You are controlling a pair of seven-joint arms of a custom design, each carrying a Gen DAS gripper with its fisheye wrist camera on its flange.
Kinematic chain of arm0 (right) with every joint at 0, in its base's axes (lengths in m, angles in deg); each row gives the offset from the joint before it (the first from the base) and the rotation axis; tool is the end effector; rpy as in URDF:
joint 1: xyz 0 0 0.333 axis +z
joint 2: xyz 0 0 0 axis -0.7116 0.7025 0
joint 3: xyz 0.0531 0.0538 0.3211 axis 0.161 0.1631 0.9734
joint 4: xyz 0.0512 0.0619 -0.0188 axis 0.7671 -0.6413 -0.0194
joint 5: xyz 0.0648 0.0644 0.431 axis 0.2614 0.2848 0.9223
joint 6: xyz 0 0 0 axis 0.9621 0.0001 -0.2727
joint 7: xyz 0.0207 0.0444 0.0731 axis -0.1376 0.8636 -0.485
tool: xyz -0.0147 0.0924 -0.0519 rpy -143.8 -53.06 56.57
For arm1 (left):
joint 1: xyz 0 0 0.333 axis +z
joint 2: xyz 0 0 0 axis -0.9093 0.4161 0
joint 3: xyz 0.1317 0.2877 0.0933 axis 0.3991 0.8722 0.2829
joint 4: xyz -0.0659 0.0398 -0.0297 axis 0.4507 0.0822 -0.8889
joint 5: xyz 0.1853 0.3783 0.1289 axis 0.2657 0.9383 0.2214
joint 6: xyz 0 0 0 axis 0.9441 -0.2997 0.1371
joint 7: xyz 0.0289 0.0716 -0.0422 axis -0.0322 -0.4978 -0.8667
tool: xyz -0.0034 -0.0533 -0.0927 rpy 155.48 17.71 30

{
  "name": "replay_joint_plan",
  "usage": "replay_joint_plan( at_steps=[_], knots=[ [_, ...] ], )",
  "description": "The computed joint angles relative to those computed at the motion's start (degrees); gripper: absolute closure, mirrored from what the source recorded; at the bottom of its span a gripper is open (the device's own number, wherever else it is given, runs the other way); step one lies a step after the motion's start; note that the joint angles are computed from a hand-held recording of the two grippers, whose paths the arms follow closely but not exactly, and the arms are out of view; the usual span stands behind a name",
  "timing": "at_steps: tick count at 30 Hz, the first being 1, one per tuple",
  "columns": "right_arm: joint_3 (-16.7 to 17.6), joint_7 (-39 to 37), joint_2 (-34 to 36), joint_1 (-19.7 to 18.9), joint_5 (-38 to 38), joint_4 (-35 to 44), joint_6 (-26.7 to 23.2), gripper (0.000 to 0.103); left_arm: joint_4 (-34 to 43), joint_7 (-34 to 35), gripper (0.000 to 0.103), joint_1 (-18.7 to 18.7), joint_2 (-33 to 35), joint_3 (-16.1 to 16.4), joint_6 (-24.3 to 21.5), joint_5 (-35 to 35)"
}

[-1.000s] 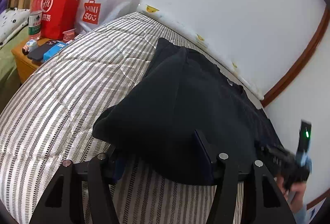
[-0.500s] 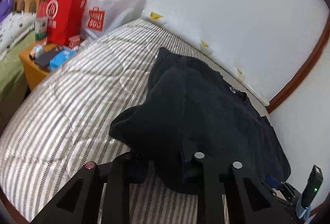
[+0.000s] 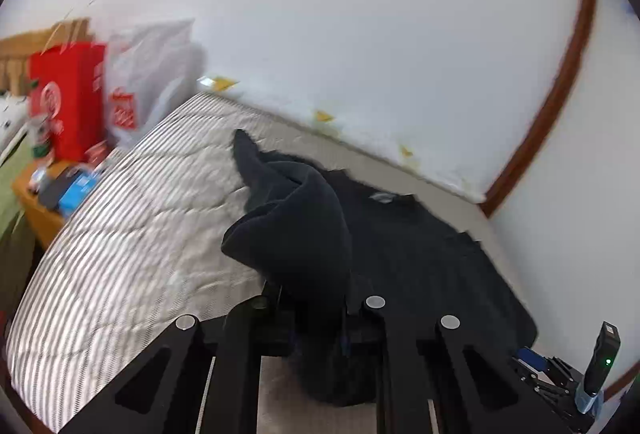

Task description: Fold small clothes

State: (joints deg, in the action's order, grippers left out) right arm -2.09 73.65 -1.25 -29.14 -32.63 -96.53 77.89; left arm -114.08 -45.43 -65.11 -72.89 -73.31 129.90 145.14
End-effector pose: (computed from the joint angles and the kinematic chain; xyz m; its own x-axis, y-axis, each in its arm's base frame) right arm 0.6680 0.2222 0.4731 0.3916 -0.9190 -0.0449 -0.7488 -0.2900 -0.5959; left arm 0.5881 -0.1323 0.4493 0.2079 -0.9070 0.3663 -0.5301 -0.4192 -0.7371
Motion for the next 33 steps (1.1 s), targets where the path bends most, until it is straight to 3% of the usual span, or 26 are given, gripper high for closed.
replay_joint_plan(
  at_steps=[7,10,14,16,19,21,25,29,30,32,33],
  knots=[
    [-0.55,-1.05,-1.34,-2.47,3.68,-0.11,1.61,0.053,8.68,17.41,0.09,-3.58,6.59,-2.57,3.31,-12.81],
    [-0.75,-1.44,-1.44,-3.25,4.71,-0.25,1.94,0.053,11.88,33.12,0.09,0.02,11.53,-10.45,3.06,-25.63],
    [-0.85,-2.03,-1.53,-4.21,6.37,-0.75,2.47,0.053,16.92,46.89,0.09,3.71,19.27,-19.51,-0.3,-34.77],
    [-1.01,-2.29,-1.38,-4.67,6.95,-0.96,2.72,0.053,19.1,51.43,0.09,4.15,22.61,-22.05,-2.75,-37.54],
    [-1.22,-2.34,-1.04,-5.11,7.25,-0.97,2.51,0.053,21.41,52.79,0.09,-0.17,24.63,-19.11,-6.06,-37.86],
    [-1.18,-2.6,-0.41,-5.4,7.62,-0.32,2.11,0.053,21.77,55.23,0.088,-0.8,24.98,-18.98,-7.44,-39.46],
    [-0.05,-5.06,1.11,-6.14,10.91,1.83,0.81,0.052,19.15,61.99,0.084,2.11,23.57,-22.01,-6.91,-45.51],
    [1.53,-7.99,3.07,-6.3,14.96,4.95,-0.7,0.041,12.75,68.24,0.064,6.29,19.41,-25.18,-2.66,-50.78],
    [2.56,-9.91,3.74,-6.65,17.3,6.11,-1.33,0.039,11.19,69.64,0.064,7.33,18.48,-25.94,-1.44,-52.0],
    [3.82,-12.97,4.26,-6.97,20.98,7.1,-1.73,0.032,7.48,74.21,0.059,12.6,16.7,-30.97,1.01,-55.9],
    [4.49,-14.72,4.66,-6.97,22.7,7.79,-1.92,0.031,5.78,75.25,0.053,13.82,15.47,-31.9,1.86,-57.11]
  ],
)
